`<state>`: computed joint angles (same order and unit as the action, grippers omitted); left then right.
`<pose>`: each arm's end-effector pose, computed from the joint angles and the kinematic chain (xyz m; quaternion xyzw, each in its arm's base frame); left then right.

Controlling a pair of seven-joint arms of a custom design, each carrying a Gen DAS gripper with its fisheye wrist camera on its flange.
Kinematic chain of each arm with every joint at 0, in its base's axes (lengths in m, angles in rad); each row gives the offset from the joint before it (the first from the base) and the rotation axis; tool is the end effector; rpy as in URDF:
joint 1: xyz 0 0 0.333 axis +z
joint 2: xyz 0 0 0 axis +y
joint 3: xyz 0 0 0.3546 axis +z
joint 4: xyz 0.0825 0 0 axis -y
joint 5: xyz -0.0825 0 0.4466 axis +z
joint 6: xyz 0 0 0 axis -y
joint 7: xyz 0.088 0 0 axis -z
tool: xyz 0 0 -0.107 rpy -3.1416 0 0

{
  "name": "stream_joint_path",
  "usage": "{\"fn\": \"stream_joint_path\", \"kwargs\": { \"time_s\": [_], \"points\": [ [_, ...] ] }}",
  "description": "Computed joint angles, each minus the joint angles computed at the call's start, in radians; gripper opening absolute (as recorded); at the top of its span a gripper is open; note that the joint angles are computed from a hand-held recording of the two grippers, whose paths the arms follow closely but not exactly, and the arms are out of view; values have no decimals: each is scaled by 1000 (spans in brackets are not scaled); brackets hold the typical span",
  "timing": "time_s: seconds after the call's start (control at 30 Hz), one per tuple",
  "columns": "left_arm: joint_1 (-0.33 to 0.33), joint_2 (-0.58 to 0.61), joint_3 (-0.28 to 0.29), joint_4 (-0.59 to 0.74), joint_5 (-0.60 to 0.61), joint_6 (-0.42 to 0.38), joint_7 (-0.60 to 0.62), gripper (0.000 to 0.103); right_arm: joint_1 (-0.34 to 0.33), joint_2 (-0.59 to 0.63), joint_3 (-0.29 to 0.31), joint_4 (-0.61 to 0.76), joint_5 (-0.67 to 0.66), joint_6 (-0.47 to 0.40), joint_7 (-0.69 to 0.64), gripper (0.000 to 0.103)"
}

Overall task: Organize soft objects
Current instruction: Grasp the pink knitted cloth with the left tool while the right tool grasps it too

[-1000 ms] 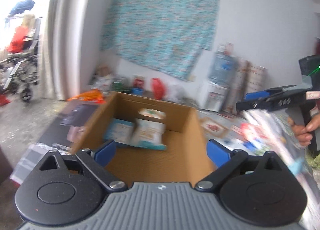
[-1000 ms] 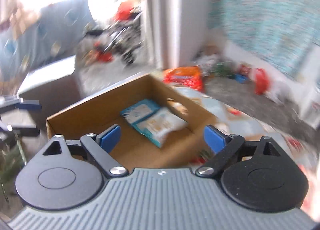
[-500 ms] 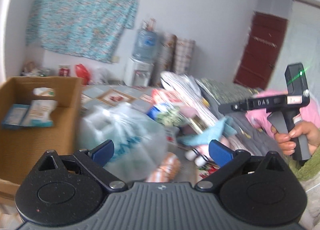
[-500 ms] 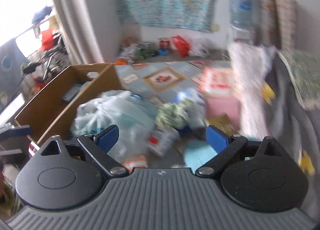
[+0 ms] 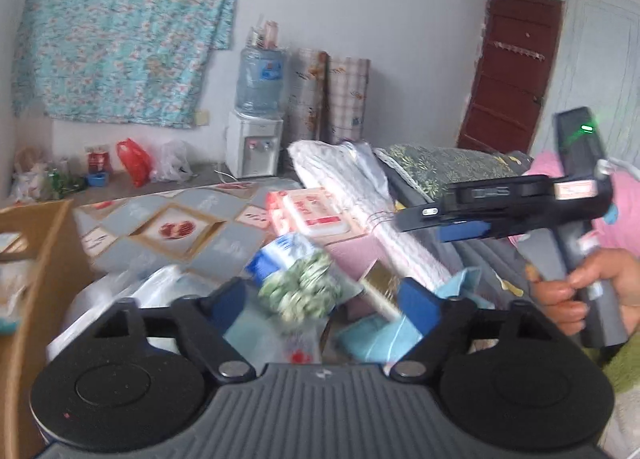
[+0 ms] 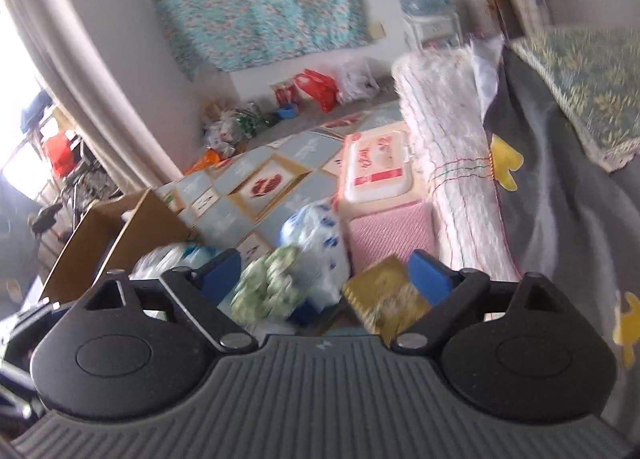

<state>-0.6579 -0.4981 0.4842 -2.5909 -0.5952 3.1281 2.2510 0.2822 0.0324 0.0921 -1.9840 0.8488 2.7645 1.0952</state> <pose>0.4784 -0.0188 0.5025 -0.5569 0.6762 -0.4226 0.2323 0.6295 0.2124 0.5351 -0.6870 0.5811 -0.0575 0.4324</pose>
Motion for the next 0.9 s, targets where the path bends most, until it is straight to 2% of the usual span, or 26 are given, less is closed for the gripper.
{"fn": "stream_joint_path", "kwargs": {
  "time_s": [0.03, 0.07, 0.1, 0.23, 0.33, 0.47, 0.7, 0.83, 0.9],
  "points": [
    [-33, 35, 27, 36, -9, -21, 2, 66, -3, 38, -6, 38, -32, -17, 41, 74],
    [-69, 71, 52, 71, -33, -35, 15, 61, -9, 75, -10, 75, -69, -39, 84, 71],
    [-95, 110, 70, 107, -56, -56, 29, 54, -17, 111, -10, 113, -95, -61, 114, 64],
    [-105, 249, 68, 224, -119, -145, 59, 30, -42, 230, -5, 234, -226, -135, 231, 52],
    [-90, 340, 44, 297, -164, -193, 78, 28, -57, 301, 3, 306, -304, -174, 291, 51],
    [-48, 443, 15, 391, -203, -310, 65, 27, -82, 363, 19, 366, -347, -215, 338, 50],
    [54, 577, -49, 512, -179, -437, -33, 27, -155, 442, 74, 449, -251, -305, 312, 50],
    [116, 627, -91, 563, -199, -495, -61, 26, -153, 464, 78, 482, -254, -335, 290, 55],
    [140, 638, -114, 569, -193, -499, -67, 26, -148, 468, 80, 487, -260, -337, 276, 56]
  ]
}}
